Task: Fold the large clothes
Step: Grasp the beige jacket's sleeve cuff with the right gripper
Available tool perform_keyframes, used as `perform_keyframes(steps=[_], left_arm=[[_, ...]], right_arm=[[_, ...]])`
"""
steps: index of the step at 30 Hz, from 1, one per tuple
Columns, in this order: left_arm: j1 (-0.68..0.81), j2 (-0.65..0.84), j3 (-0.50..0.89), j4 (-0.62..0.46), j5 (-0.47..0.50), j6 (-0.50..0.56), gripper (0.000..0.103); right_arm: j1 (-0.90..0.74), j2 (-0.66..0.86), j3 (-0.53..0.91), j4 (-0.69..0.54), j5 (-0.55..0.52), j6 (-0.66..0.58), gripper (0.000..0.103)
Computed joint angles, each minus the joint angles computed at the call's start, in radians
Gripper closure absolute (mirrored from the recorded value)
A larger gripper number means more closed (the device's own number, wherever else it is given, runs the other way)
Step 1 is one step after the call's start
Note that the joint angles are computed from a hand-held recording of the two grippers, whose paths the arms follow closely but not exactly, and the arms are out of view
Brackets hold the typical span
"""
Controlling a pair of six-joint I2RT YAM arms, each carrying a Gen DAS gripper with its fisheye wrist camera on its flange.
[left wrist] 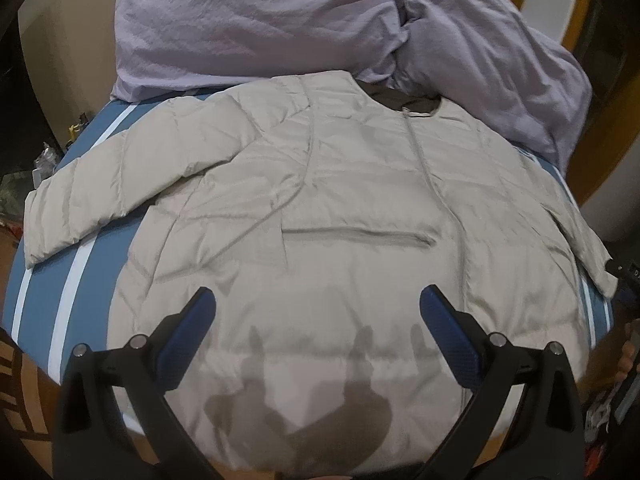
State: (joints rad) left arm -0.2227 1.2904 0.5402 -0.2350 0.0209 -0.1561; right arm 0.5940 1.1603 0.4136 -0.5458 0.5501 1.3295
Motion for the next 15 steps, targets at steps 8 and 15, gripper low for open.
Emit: perform_keyframes(steps=[8,15], left_arm=[[-0.02,0.192,0.124,0.023,-0.049,-0.059,0.002],[-0.062,0.277,0.204,0.005,-0.097,-0.112,0.002]], right_arm=[[-0.76,-0.092,-0.141,0.222,-0.216,-0.501,0.007],[-1.149,0.114,-0.131,0.435,-0.349,-0.72,0.022]])
